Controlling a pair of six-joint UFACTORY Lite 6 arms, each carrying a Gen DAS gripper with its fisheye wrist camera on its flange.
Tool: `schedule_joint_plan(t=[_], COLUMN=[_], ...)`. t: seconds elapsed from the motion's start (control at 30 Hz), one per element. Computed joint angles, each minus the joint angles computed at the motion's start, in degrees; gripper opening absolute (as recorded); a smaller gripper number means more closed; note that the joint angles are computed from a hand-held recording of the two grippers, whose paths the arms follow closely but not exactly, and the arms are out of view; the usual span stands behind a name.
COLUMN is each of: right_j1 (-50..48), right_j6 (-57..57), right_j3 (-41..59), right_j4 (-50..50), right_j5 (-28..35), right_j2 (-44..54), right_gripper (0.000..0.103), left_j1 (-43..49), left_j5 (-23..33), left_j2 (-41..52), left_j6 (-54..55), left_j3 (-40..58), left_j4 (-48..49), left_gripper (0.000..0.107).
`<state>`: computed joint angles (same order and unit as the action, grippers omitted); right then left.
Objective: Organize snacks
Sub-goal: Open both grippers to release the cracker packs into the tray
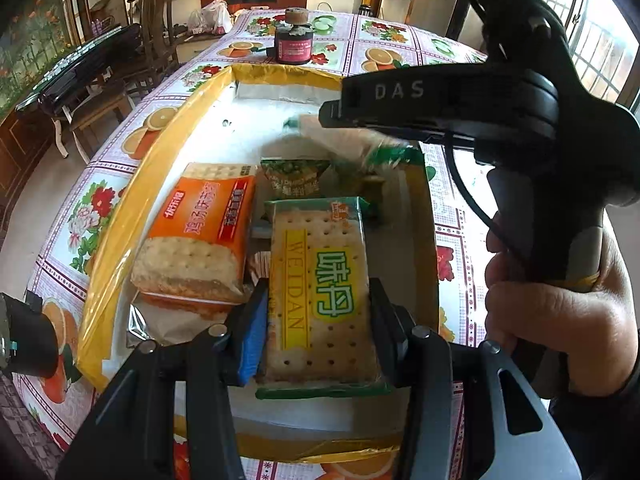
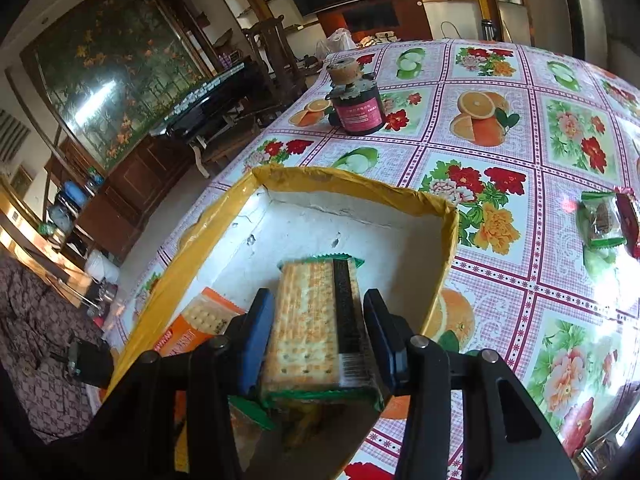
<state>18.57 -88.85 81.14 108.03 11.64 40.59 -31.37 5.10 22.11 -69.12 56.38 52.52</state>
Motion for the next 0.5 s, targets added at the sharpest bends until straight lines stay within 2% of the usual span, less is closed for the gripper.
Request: schedule_joint_plan(t=[0.1, 0.2, 0.33, 0.5], right_j1=[-0.34, -0.48, -0.73, -1.27], right_j6=[-0.49, -6.67, -14.87, -21.32], right_j3=[-1.30, -4.94, -10.76, -17.76], right_j4=[1.41, 7.91, 16.69, 23.74], right_j5=[0.60, 1.23, 2.22, 3.70], right_j2=[-1.19, -4.52, -9.78, -15.73], right_gripper=[0.049, 0.058, 0.059, 0.060], left_j1=[0.66, 0.64, -0.43, -1.67], left_j5=[-0.80, -0.68, -0.10, 0.95], left_j2=[-0.78, -2.12, -5.48, -8.55], left_j6=[6.21, 8.68, -4.62, -8.35], left_j3=[-0.82, -1.76, -4.11, -5.71], left_j4=[-6.66, -9.55, 3.17, 6.13], left_gripper=[0.050, 0.054, 0.061, 0.064])
